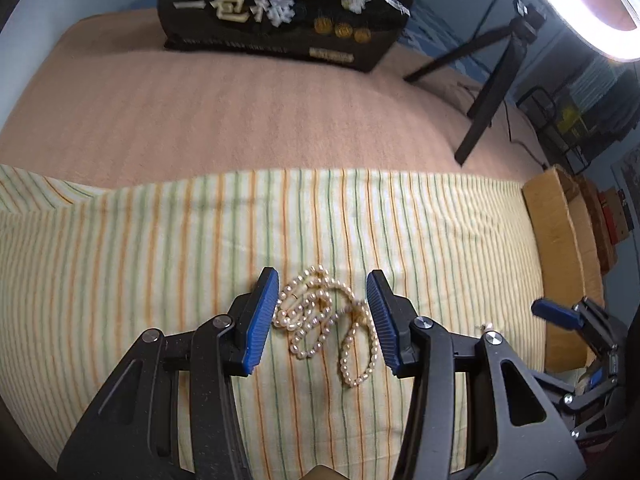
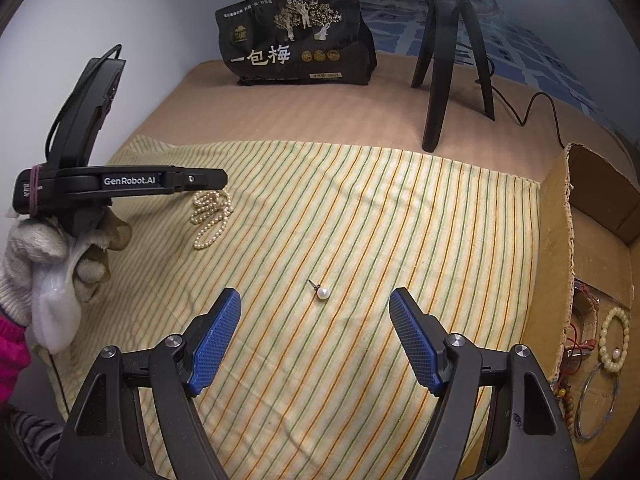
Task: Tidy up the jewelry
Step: 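Move the left tool to the pearl strand while the right tool approaches the second pearl earring, then grasp the pearl strand with the left tool while the right tool grasps the pearl earring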
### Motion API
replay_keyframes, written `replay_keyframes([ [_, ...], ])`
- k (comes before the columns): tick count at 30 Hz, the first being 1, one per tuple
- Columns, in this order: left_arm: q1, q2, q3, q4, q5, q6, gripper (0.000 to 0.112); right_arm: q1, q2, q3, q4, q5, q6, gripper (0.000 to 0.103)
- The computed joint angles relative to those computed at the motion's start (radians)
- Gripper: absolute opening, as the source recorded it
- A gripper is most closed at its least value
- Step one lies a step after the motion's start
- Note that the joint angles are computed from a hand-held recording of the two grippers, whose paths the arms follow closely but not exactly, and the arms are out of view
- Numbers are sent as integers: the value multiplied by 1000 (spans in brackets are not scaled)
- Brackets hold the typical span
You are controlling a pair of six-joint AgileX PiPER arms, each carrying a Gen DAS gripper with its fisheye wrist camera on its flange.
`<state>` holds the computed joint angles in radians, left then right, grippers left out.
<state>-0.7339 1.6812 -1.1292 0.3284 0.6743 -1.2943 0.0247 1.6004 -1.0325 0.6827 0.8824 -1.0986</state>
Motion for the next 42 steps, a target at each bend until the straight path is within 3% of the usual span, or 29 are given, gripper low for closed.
replay_keyframes([
  [5, -43, 41, -56, 2, 50, 45, 48, 23, 1, 15, -13, -31, -2, 76],
  [12, -129, 123, -150, 97, 194, 31, 48, 60, -13, 57, -20, -98, -39, 76],
  [14, -145, 137, -162, 118, 216, 24, 48, 68, -14, 63, -24, -108, -45, 71],
  [20, -151, 148, -164, 134, 215, 18, 48, 99, -13, 83, -59, -188, -31, 66],
  [24, -161, 154, -167, 147, 216, 11, 48, 98, 26, 57, -73, -192, -4, 51],
  [32, -160, 142, -147, 161, 212, 7, 37, 107, 42, 62, -45, -218, -37, 50],
  [38, -166, 129, -135, 170, 215, 4, 26, 102, 54, 54, -18, -198, -75, 26],
  [40, -170, 131, -138, 174, 219, 6, 23, 94, 58, 51, -5, -183, -92, 14],
  [42, -171, 134, -143, 176, 220, 9, 18, 94, 55, 56, -5, -181, -96, 12],
])
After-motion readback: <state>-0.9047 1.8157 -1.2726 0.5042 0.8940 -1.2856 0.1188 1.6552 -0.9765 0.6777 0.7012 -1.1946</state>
